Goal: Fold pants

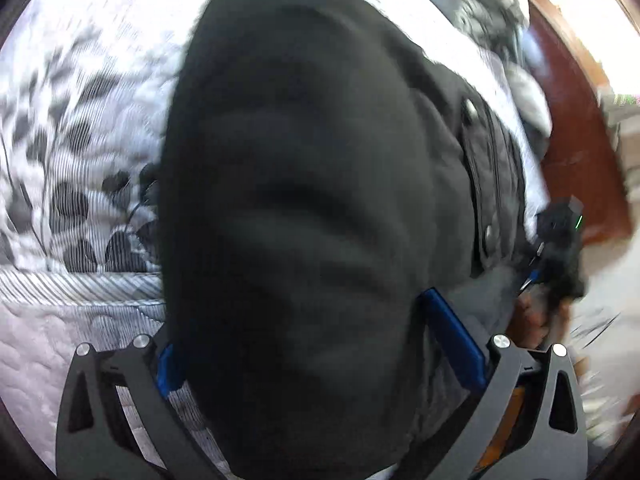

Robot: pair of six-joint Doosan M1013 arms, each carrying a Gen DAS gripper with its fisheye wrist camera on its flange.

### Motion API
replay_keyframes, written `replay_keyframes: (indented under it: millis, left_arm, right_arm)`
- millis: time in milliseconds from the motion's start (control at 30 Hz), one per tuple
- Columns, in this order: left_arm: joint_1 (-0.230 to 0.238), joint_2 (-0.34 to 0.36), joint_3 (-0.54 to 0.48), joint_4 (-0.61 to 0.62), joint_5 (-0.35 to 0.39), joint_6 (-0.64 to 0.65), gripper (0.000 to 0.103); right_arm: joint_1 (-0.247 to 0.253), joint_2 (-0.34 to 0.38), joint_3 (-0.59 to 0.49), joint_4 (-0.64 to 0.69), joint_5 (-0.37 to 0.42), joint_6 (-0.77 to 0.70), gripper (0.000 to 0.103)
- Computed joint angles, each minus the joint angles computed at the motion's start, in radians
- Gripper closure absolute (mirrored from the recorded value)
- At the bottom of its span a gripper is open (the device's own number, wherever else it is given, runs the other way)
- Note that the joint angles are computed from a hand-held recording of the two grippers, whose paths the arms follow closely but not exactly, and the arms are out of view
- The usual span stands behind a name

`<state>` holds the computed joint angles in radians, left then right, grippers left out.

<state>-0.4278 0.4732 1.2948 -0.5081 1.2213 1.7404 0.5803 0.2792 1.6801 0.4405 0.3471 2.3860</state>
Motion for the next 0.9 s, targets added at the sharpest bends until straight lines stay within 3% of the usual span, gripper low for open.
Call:
replay_keyframes:
  millis: [67,167,267,333,367,433,500,667,767,900]
  left_arm:
    - [0.004,0.004,-0.001,-0.015,0.007,-0.011,0.002]
    - [0.037,0.038,-0.027,-0.135,0.068,-0.056,0.003]
    - [0.051,0.057,-0.042,-0.191,0.093,-0.107,0.003]
    - [0.043,0.056,-0.047,-0.164,0.094,-0.112,0.004]
    - [0.027,0.052,-0.054,-0.129,0.082,-0.116,0.006]
    - [0.011,0.038,-0.054,-0.074,0.055,-0.139,0.013]
    - [0.008,0.029,-0.056,-0.054,0.036,-0.169,0.023]
    - [0.031,0.012,-0.043,-0.109,-0.006,-0.201,0.054]
    - [0.035,0.0,-0.034,-0.139,-0.043,-0.194,0.062]
    - [0.035,-0.012,-0.047,-0.131,-0.098,-0.177,0.065]
  right_arm:
    - [0.002,0.001,0.0,0.019,-0.007,-0.011,0.003]
    - [0.002,0.006,-0.005,0.026,-0.007,-0.018,0.004]
    - [0.002,0.0,-0.004,-0.025,0.006,0.023,0.016]
    - [0.004,-0.009,0.009,0.01,-0.025,-0.003,0.035]
    - [0.006,-0.015,0.015,0.003,-0.035,0.005,0.04]
    - [0.012,-0.028,0.014,-0.062,-0.048,0.064,0.058]
    - [0.02,-0.033,-0.004,-0.154,-0.037,0.141,0.065]
    - [0.05,-0.024,-0.104,-0.417,0.051,0.279,0.068]
    - [0.064,-0.014,-0.17,-0.522,0.107,0.296,0.068]
    - [0.07,0.008,-0.25,-0.604,0.159,0.29,0.068]
